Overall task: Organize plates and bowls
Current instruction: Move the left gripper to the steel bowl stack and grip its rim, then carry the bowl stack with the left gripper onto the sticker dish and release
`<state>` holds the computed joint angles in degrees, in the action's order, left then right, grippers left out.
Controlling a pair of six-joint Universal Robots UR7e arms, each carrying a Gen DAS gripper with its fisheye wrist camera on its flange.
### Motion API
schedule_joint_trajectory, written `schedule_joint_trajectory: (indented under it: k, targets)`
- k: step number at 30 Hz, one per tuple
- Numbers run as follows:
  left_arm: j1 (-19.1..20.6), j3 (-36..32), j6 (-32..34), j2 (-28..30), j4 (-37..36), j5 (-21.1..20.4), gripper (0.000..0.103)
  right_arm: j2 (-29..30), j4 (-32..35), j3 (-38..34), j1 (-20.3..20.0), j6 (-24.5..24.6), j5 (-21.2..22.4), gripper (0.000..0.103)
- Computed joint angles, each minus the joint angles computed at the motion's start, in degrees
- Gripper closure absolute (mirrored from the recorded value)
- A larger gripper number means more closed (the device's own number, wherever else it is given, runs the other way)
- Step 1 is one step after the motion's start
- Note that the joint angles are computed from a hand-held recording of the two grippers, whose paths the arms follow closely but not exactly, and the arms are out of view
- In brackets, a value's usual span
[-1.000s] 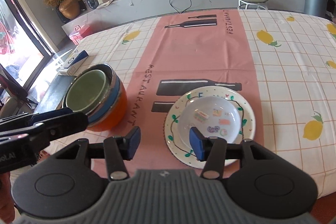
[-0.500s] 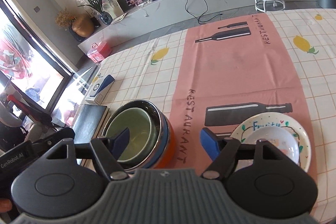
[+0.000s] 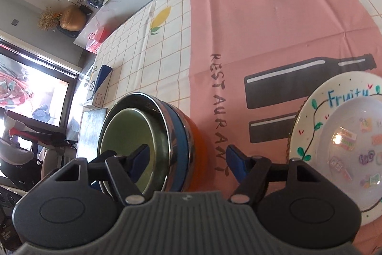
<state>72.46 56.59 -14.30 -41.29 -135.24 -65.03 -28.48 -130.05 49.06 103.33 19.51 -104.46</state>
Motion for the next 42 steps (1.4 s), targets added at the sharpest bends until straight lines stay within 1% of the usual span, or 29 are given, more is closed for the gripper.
schedule_joint_trajectory:
  k: [3,8,12,14,15,17,25,34,42]
  targets:
    - [0.41,-1.85,-0.57,1.13,1.83,-1.25,0.03,0.89,1.49,-1.6,-0.36,0.38,0.88,0.034]
    - [0.79,-3.91,-1.39,2.43,4.34,-1.6,0.034,1.88,3.31,-3.31,-1.03,1.63,2.45,0.034]
    - [0.77,-4.1,-1.28,2.78,4.48,-0.88,0.037,1.71,3.89,-3.1,-1.63,2.59,4.15,0.039]
    - [0.88,-4.63,-1.66,3.0,5.06,-0.99,0.048,1.39,3.56,-2.58,-1.99,3.09,5.78,0.043]
    - [0.9,-4.74,-1.62,3.05,5.1,-0.88,0.05,1.32,3.43,-2.43,-2.12,3.19,6.38,0.045]
    - [0.91,-4.73,-1.54,2.99,5.01,-0.81,0.053,1.25,3.37,-2.29,-2.27,3.41,7.14,0.047]
    - [0.73,-4.45,-1.74,2.86,4.71,-0.38,0.054,1.23,2.23,-1.76,-1.96,3.48,6.36,0.048]
    - [0.49,-4.1,-1.46,2.74,4.22,-0.05,0.054,1.09,2.05,-1.45,-1.31,4.61,3.92,0.054]
    - [-0.28,-3.33,-1.04,2.29,3.65,0.28,0.054,-0.12,1.0,0.35,-1.22,5.11,3.61,0.055]
